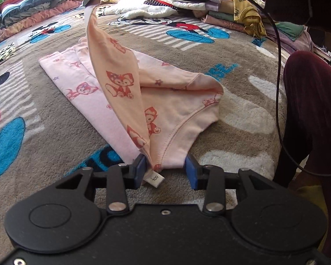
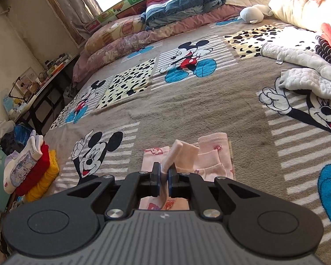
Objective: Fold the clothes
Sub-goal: 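Lower the folded end onto the garment and open the right gripper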
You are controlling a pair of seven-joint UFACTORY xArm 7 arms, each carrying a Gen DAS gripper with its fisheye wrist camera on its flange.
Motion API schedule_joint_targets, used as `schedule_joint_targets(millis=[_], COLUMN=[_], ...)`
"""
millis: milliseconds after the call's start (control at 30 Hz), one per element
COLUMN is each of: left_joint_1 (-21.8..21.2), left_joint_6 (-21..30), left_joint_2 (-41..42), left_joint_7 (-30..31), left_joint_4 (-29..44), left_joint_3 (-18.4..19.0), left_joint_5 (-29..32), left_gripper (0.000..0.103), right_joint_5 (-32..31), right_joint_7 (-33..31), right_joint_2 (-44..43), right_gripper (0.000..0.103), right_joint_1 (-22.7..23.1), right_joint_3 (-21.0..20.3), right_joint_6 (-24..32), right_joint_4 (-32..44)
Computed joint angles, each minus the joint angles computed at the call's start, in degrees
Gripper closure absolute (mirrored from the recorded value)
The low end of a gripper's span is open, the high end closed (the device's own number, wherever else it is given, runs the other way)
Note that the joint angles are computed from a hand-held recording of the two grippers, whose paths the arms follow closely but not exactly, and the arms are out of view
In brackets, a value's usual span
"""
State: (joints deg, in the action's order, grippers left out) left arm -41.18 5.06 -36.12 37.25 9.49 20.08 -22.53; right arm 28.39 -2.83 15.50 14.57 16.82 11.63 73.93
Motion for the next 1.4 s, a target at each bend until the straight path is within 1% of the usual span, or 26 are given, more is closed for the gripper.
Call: schedule_joint_targets(millis=[133, 267, 400, 433, 500, 567, 600, 633, 700, 767, 867, 933, 967, 1033, 1067, 1133, 1233, 1300, 1400], left_joint_1=[-0.92, -1.48, -2.06, -2.23, -2.42, -2.56, -2.58, -2.49, -2.03, -1.71, -1.43, -1.58, -1.68, -1.96, -2.17, -2.64, -2.93, -3.09, -3.36], left_joint_6=[0.42, 0.94, 1.28, 1.33, 1.46, 1.54, 1.53, 1.57, 1.81, 1.83, 1.91, 1.81, 1.76, 1.61, 1.56, 1.5, 1.49, 1.5, 1.51], left_joint_2=[-0.38, -0.79, -1.04, -1.07, -1.18, -1.26, -1.24, -1.24, -1.27, -1.1, -1.0, -0.88, -0.83, -0.74, -0.67, -0.56, -0.56, -0.69, -0.75], left_joint_7=[1.05, 2.31, 3.75, 4.13, 4.72, 5.24, 5.42, 5.54, 5.59, 5.57, 5.58, 5.64, 5.68, 5.81, 5.94, 6.25, 6.55, 6.77, 6.99], left_joint_4=[0.12, 0.29, 0.43, 0.47, 0.5, 0.53, 0.53, 0.53, 0.55, 0.63, 0.73, 0.8, 0.82, 0.87, 0.93, 1.06, 1.09, 1.03, 1.0], left_joint_3=[1.65, 2.88, 3.93, 4.18, 4.47, 4.66, 4.61, 4.47, 3.9, 3.36, 2.98, 3.05, 3.13, 3.39, 3.65, 4.22, 4.46, 4.63, 4.85], left_joint_5=[-0.42, -1.24, -2.31, -2.6, -3.18, -3.72, -3.95, -4.12, -4.31, -4.49, -4.8, -5.12, -5.28, -5.57, -5.73, -6.07, -6.39, -6.6, -6.91], left_gripper=[0.064, 0.064, 0.064, 0.064, 0.064, 0.064, 0.064, 0.064, 0.064, 0.064, 0.064, 0.064, 0.064, 0.064, 0.064, 0.064, 0.063, 0.063, 0.062], right_joint_5=[-9.99, -18.06, -22.68, -23.11, -22.32, -18.92, -17.3, -16.56, -16.67, -17.53, -16.86, -15.1, -14.11, -13.95, -13.94, -13.42, -13.11, -12.36, -13.87], right_joint_7=[7.5, 13.29, 17.32, 17.87, 17.95, 16.74, 16.03, 15.57, 14.97, 13.57, 10.37, 7.56, 5.83, 3.87, 2.68, 0.32, -1.35, -2.76, -1.17], right_joint_2=[5.4, 10.61, 14.68, 15.5, 16.73, 16.67, 16.48, 15.99, 14.78, 14.22, 13.54, 13.86, 14.17, 14.57, 14.86, 15.35, 15.43, 15.83, 16.0], right_gripper=[0.094, 0.094, 0.094, 0.091, 0.088, 0.077, 0.069, 0.065, 0.065, 0.064, 0.065, 0.064, 0.065, 0.066, 0.069, 0.088, 0.091, 0.092, 0.092], right_joint_1=[5.08, 8.36, 10.02, 9.99, 8.82, 5.7, 4.13, 3.21, 2.52, 1.88, -0.02, -1.93, -2.98, -2.78, -2.81, -3.3, -2.81, -4.36, -1.89], right_joint_3=[-4.87, -7.72, -8.84, -8.69, -7.26, -3.97, -2.42, -1.81, -2.16, -2.54, -1.16, 1.23, 2.75, 3.09, 3.49, 4.83, 5.11, 7.27, 4.28], right_joint_6=[3.19, 6.74, 9.24, 9.24, 7.21, 2.31, 0.15, -1.14, -1.94, -0.72, -0.39, -1.38, -1.84, -2.24, -2.45, -3.04, -5.53, -7.61, -7.24], right_joint_4=[6.01, 12.05, 16.51, 17.29, 17.95, 16.68, 15.98, 15.08, 13.18, 11.96, 9.06, 7.71, 7.26, 7.04, 7.07, 7.16, 6.92, 6.69, 7.33])
